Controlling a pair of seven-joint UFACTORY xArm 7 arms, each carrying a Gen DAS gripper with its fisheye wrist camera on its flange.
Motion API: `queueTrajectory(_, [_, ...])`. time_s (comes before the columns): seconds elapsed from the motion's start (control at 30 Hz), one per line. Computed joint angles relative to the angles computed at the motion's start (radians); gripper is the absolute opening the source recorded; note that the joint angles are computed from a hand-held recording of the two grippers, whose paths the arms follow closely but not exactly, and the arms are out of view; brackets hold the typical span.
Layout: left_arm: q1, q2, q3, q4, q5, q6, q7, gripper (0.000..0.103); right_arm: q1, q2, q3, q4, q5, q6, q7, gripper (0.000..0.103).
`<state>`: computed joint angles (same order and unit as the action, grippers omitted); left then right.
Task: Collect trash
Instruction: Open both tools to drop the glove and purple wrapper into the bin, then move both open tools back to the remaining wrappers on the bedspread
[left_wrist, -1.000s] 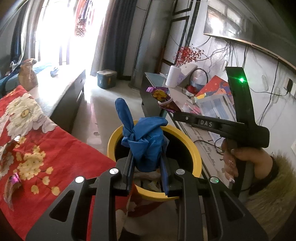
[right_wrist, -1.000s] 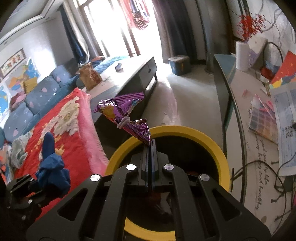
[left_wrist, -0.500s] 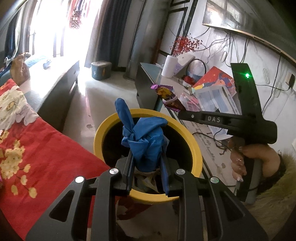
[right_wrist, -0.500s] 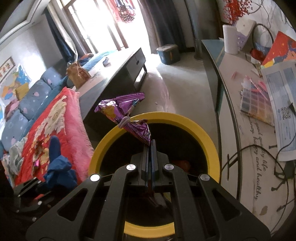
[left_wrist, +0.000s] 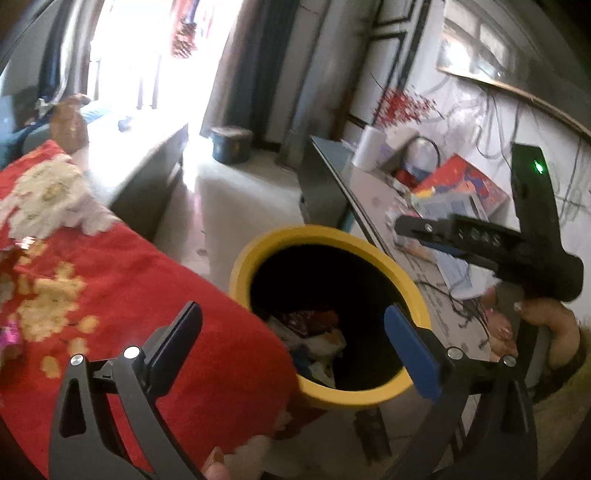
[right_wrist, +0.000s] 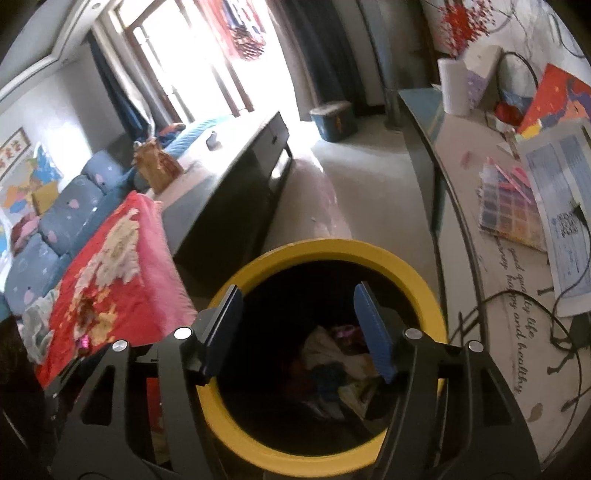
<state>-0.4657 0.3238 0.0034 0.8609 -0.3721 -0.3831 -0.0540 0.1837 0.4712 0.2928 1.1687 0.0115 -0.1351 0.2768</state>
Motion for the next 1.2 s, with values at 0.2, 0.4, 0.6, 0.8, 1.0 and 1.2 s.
queueTrajectory(0.2, [-0.063, -0.061, 0.064, -0.056, -0.189, -0.068, 0.117, 0.096, 0.005, -0.007, 0.041, -0.004, -0.038, -0.055, -0.004, 0.066])
queueTrajectory(0.4, [-0.023, -0.123, 0.033, -0.112, -0.309, -0.139, 0.199, 0.096, 0.002, -0.012, 0.091, -0.002, -0.091, -0.083, 0.002, 0.070])
queueTrajectory(0.6, [0.060, -0.177, -0.019, -0.175, -0.346, -0.192, 0.217, 0.096, 0.013, -0.011, 0.125, 0.013, -0.142, -0.080, 0.007, 0.072])
queueTrajectory(0.8, [0.129, -0.212, -0.050, -0.202, -0.430, -0.208, 0.264, 0.096, 0.019, 0.016, 0.172, 0.050, -0.166, -0.037, -0.018, 0.073])
queueTrajectory(1.0, [0.198, -0.255, -0.057, -0.252, -0.449, -0.215, 0.231, 0.096, 0.061, 0.053, 0.196, 0.108, -0.137, 0.026, -0.081, 0.073])
queueTrajectory(1.2, [0.266, -0.295, -0.051, -0.302, -0.470, -0.208, 0.200, 0.096, 0.126, 0.091, 0.198, 0.177, -0.087, 0.086, -0.163, 0.073])
